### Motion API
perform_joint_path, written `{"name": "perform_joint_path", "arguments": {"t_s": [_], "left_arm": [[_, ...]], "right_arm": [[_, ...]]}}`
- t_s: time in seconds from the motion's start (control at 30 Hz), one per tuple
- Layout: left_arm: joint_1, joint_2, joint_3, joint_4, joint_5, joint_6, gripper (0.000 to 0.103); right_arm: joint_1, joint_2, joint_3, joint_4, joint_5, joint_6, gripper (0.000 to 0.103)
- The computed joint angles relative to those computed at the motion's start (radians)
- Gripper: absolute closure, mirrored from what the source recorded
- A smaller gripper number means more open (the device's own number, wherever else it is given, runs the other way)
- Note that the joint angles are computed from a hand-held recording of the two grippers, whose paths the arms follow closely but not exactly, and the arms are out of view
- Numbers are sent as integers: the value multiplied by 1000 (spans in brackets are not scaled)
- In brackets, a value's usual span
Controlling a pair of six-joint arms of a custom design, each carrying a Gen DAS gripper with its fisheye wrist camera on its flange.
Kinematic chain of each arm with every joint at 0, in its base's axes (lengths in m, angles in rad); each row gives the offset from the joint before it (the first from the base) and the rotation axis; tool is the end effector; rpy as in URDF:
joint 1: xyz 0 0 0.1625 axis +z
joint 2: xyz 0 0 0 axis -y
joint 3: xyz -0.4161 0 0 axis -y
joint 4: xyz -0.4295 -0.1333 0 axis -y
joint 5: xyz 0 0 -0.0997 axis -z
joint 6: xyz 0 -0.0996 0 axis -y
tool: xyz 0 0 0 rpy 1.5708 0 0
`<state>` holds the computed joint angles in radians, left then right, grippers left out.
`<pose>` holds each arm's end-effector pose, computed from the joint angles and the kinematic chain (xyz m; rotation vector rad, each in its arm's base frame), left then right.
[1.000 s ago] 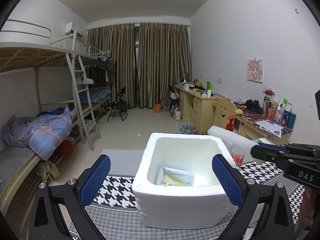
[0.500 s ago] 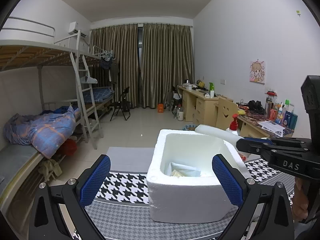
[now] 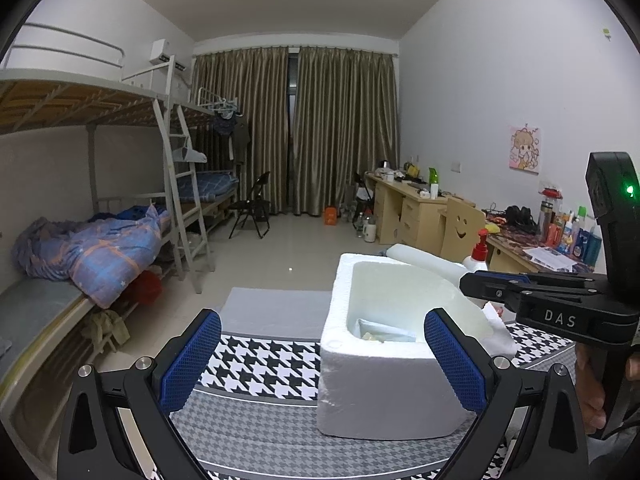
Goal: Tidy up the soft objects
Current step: 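Open the left gripper to drop the snack bag into the box while the right gripper drops the roll, then withdraw both open grippers from the box back over the tissue and sock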
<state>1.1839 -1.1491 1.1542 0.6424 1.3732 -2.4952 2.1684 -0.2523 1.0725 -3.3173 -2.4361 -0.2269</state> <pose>-0.0915 -0.6296 0.4015 1.1579 2.2945 -1.2334 0.5018 -0.6351 -0.0068 0.4095 -2.1812 1.2455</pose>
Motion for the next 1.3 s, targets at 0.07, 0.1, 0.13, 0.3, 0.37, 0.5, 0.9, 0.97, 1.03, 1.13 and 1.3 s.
{"name": "perform_joint_path", "arguments": {"t_s": [0.07,0.1,0.13,0.3,0.37,0.5,0.9,0.97,1.03,1.13,1.3], "left_arm": [[0,0,1,0,-4,-2,1],[1,1,-1,3,-4,-1,1],[2,0,0,4,-3,1,1],[2,-2,4,1,-2,3,1],[2,-2,4,-1,-3,2,1],[2,-3,7,-2,-5,8,1],[-20,-50,66,-26,-6,9,1],[-26,-62,80,-35,-8,6,1],[-32,-74,94,-39,-9,4,1],[-42,-92,121,-50,-12,10,1],[-52,-115,151,-55,-13,10,1]], "right_arm": [[-2,9,-13,-2,-9,-5,79],[-2,14,-21,5,-19,-9,75],[-1,15,-22,7,-27,-14,69],[6,25,-21,-29,-33,-58,35],[11,25,-18,-35,-34,-75,35],[14,9,9,-62,-27,-83,35],[38,-46,117,-191,-22,-104,19],[40,-60,144,-215,-15,-105,18],[41,-63,153,-229,-10,-106,17],[45,-70,171,-244,-12,-106,16],[56,-75,197,-285,-20,-120,16]]}}
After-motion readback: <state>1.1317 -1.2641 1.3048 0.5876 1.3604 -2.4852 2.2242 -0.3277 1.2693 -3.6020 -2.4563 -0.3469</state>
